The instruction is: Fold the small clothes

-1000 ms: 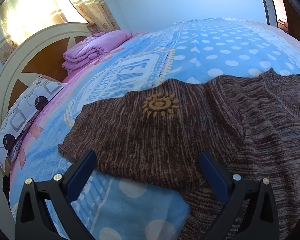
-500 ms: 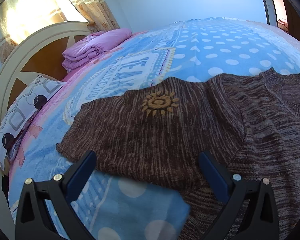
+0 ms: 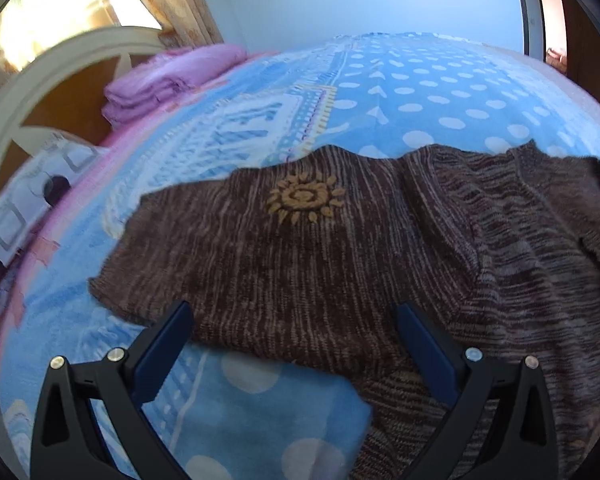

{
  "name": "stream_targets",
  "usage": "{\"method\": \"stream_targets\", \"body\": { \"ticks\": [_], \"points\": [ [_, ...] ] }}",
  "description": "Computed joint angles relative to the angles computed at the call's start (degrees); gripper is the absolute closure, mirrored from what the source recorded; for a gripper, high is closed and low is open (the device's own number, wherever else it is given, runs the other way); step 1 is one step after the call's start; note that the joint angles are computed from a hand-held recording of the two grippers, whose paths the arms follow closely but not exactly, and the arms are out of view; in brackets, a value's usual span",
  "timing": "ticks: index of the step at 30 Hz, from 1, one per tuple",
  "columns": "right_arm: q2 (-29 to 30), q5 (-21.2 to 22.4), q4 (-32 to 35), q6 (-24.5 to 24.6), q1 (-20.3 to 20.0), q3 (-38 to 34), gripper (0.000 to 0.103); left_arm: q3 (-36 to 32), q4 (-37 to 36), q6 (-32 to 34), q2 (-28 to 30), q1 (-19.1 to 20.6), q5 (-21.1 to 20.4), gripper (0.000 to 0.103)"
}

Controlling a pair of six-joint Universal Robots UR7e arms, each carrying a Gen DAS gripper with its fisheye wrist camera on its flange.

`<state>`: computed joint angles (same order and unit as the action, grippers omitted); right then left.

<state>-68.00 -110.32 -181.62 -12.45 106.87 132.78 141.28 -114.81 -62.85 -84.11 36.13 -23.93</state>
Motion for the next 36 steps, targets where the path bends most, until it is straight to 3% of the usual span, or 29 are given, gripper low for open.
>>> {"method": "stream_targets", "body": {
  "ticks": [3, 5, 8, 11, 17, 20, 22, 24, 26, 28, 34, 36],
  "points": [
    [-10.2, 0.6, 0.7, -1.8, -1.2, 5.7, 0.043, 0.6, 1.5, -1.1, -3.6, -2.7, -1.4, 0.002],
    [-16.3, -0.5, 1.6, -3.4, -2.4, 8.5, 0.043, 1.7, -3.6, 2.9, -4.8, -5.8, -3.7, 0.002],
    [-24.8, -5.4, 1.2, -5.5, -4.4, 12.8, 0.041, 1.1, -11.3, 9.0, -1.9, -8.2, -8.4, 0.002],
    [-31.8, -8.0, -0.8, -8.4, -7.4, 16.9, 0.041, -0.8, -19.9, 13.4, 5.4, -9.8, -13.4, 0.003],
    [-40.7, -0.8, -3.6, -14.7, -18.0, 22.5, 0.041, -4.6, -22.6, 10.2, 16.5, -12.1, -18.0, 0.004],
    [-42.3, 3.3, -5.6, -17.1, -22.7, 24.8, 0.041, -6.6, -21.3, 8.1, 20.5, -12.6, -17.4, 0.006],
    [-43.4, 5.4, -6.0, -17.1, -25.0, 25.8, 0.041, -7.3, -19.8, 7.7, 21.3, -11.9, -17.4, 0.022],
    [-43.3, 5.3, -6.4, -16.8, -24.2, 25.5, 0.040, -6.3, -24.7, 11.0, 20.7, -10.8, -19.1, 0.062],
    [-43.3, 5.5, -6.2, -16.8, -24.4, 25.7, 0.036, -6.6, -24.1, 11.4, 20.5, -10.9, -18.6, 0.092],
    [-41.6, 4.7, -7.8, -16.2, -24.0, 25.7, 0.036, -6.4, -24.4, 12.0, 19.6, -11.1, -18.6, 0.098],
    [-40.2, 3.7, -10.4, -16.4, -23.2, 26.3, 0.035, -3.7, -27.5, 13.8, 15.5, -12.7, -13.2, 0.099],
    [-39.1, 2.7, -11.7, -16.4, -22.4, 26.3, 0.035, -3.6, -26.7, 13.9, 14.3, -12.2, -14.0, 0.099]
  ]
}}
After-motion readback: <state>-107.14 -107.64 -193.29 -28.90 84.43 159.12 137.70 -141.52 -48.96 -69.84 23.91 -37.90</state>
